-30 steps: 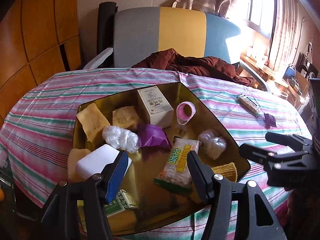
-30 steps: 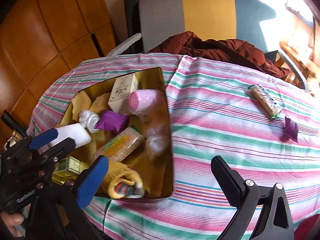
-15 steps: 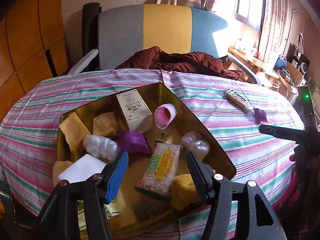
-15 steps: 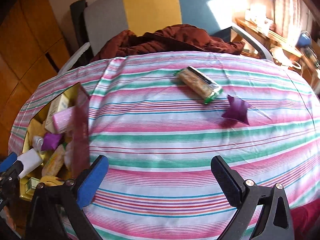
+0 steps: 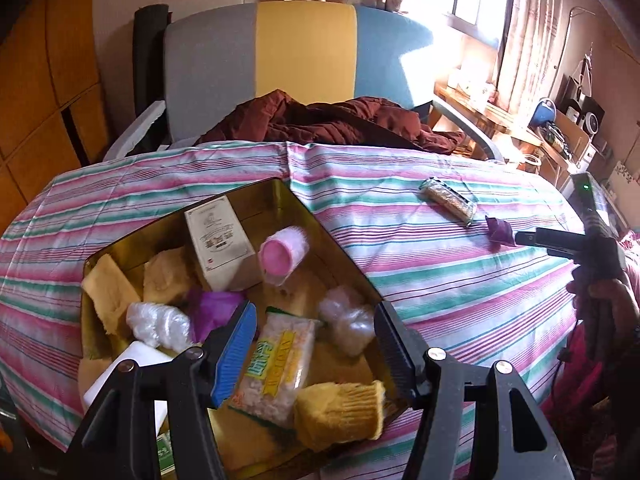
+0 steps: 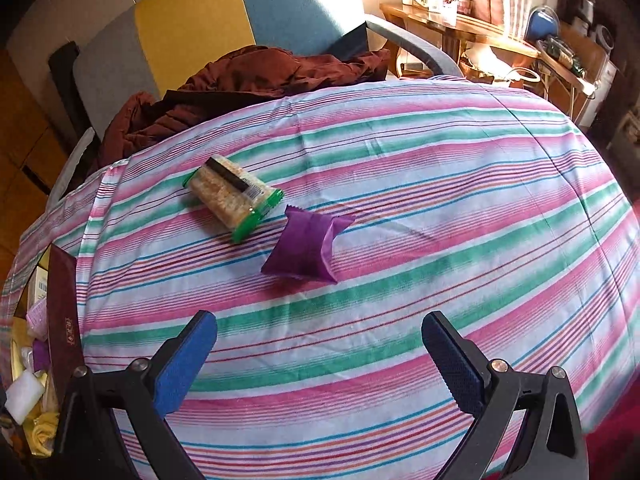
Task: Organize objects
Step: 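Grasp the purple packet with the right gripper, then grasp the snack bar with the left gripper while the right holds the purple packet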
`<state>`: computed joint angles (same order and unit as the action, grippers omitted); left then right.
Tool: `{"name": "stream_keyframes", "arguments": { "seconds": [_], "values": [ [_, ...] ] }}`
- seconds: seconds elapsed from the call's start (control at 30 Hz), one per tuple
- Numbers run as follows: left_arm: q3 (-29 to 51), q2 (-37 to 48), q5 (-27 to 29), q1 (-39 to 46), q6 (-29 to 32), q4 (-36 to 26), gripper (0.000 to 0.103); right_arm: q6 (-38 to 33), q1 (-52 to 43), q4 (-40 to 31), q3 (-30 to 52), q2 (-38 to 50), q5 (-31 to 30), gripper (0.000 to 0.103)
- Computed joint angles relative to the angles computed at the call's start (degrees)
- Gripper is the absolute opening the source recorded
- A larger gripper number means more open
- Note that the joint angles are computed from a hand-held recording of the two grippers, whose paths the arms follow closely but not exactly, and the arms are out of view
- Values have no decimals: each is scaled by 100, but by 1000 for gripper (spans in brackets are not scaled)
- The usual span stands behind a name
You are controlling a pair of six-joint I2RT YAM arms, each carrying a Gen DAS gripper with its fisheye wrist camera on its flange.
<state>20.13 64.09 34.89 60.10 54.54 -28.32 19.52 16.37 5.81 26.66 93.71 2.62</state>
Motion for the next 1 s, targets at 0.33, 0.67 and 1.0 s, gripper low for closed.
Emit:
{"name": "stream_keyframes", "arguments": {
  "seconds": [0.33,0.67,1.0],
  "values": [
    [-224,-653,-886,-2669,-2139,448,62,65,-509,215,1134,1511,-505,85],
    [596,1321,-1524,-5492,-4763,1643,62,-416,-519,74,1107,1308,-582,36],
    [2284,4155,-2072,-6684,-6433,2504,63,-584,-650,-375,1295,1496,-480,36]
  ]
}}
